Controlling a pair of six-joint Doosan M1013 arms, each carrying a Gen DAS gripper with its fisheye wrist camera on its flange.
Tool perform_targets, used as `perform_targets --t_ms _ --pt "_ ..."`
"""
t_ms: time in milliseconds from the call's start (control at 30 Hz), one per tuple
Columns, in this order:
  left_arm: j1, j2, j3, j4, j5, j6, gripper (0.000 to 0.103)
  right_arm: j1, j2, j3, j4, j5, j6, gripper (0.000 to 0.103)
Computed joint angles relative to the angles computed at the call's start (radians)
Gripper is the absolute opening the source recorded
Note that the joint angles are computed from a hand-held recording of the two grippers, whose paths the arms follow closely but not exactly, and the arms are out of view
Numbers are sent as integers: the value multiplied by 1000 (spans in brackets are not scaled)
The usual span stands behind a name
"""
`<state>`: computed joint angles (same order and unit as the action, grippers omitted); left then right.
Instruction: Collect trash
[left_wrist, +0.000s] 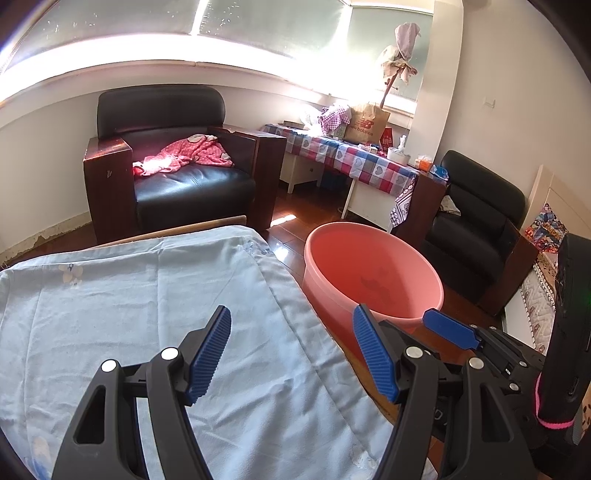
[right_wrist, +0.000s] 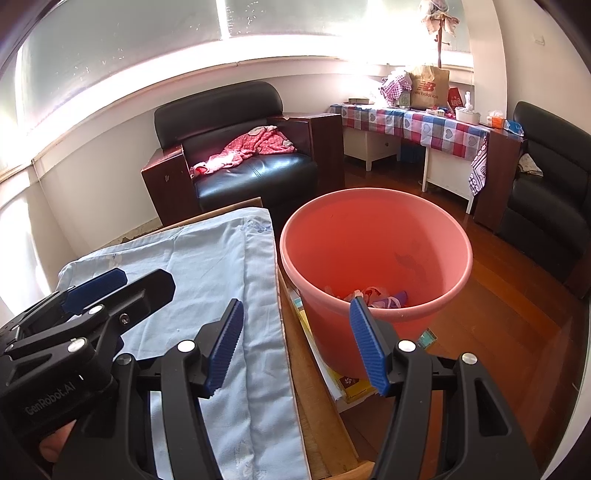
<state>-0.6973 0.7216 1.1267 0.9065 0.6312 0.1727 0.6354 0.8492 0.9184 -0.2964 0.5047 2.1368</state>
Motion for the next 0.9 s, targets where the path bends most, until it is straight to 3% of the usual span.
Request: perform_targets --t_ms 700,900 --pt "2 -1 6 -8 0 -3 68 6 3 1 0 -3 -11 60" --pt "0 -12 29 54 8 -69 68 9 4 -7 14 -9 -37 60"
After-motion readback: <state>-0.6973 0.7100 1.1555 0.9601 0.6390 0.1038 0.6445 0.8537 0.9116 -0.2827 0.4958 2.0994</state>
